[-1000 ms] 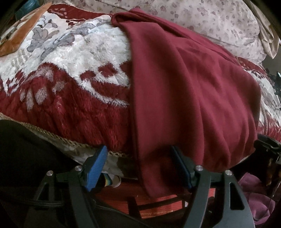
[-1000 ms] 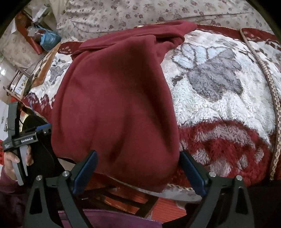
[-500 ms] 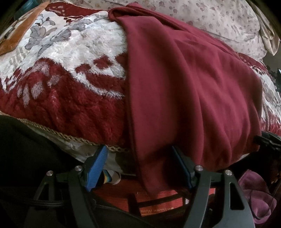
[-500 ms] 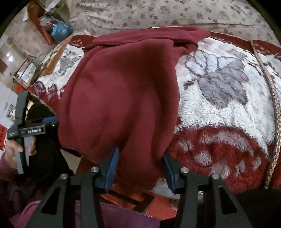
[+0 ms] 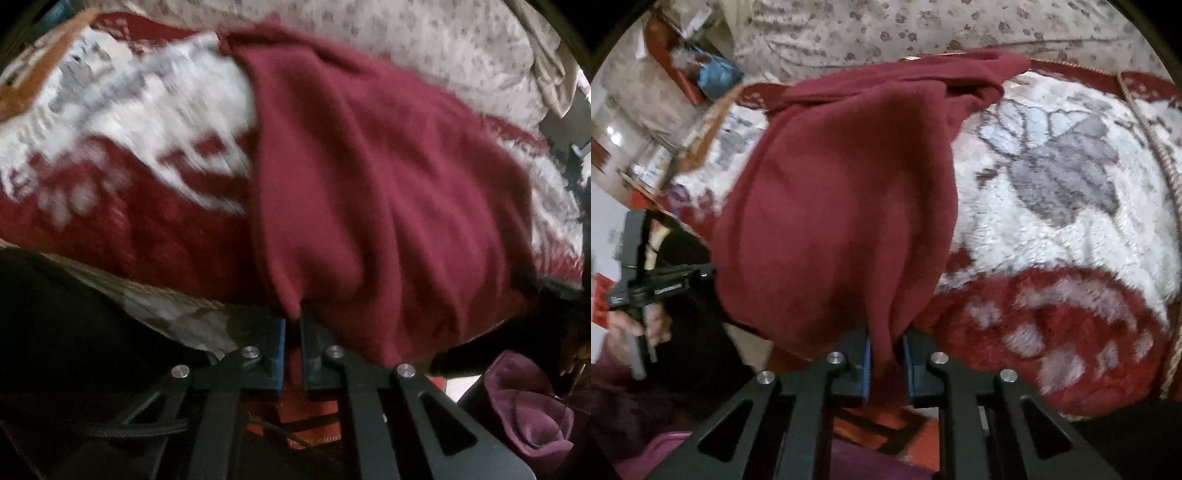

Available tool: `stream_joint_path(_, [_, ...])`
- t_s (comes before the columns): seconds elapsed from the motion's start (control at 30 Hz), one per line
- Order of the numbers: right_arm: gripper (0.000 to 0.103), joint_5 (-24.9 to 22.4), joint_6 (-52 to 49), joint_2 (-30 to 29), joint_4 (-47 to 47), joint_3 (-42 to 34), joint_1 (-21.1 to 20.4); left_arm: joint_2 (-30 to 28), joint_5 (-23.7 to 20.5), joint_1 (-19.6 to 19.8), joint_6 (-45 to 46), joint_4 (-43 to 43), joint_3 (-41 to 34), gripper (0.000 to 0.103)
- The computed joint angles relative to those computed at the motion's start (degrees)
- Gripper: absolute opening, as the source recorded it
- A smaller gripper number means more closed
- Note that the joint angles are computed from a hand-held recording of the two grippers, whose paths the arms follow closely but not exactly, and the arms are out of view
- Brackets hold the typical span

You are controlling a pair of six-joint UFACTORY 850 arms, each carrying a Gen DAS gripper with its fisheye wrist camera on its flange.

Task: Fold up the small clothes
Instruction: 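Grasp the sweatshirt hem with both tools, fingers closing on the edge, then lift the hem with both tools and fold it over toward the collar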

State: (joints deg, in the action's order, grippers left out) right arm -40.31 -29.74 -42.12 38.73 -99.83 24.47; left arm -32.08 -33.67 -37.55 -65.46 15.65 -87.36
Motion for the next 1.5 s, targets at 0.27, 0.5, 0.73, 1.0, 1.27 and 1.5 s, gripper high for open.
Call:
stream_joint_path(0.27, [0.014, -6.3, -7.0, 2.0, 3.5, 3.5, 1.1, 6.2, -1.5, 0.2, -5.7, 4.6, 6.8, 0.005])
stream_joint_path(0.5, [0.014, -8.7, -5.4, 0.7, 1.2, 1.4, 1.9, 7.4, -0.2, -0.1, -8.8, 7.0, 7.6, 0.005])
stream_joint_path(0.73, [0.013, -11.5, -15.9, 4.4, 14.3, 4.4, 1.1, 13.0, 0.6, -0.6, -18.2, 18.8, 9.4, 0.005])
stream_joint_path(1.0, [0.013, -11.8, -17.0, 5.6, 17.6, 6.9, 1.0, 13.7, 1.8, 0.1, -18.7, 19.1, 9.9, 0.005])
stream_joint_path(1.27, [0.013, -11.8, -20.1, 4.6, 26.1, 2.2, -1.1, 12.4, 3.8, 3.2, -18.1, 22.6, 5.2, 0.005])
stream_joint_path(1.5, [0.013, -8.1, -19.4, -1.0, 35.3, -7.9, -3.4, 4.4, 2.7, 6.9, -10.6, 21.9, -7.9, 0.005])
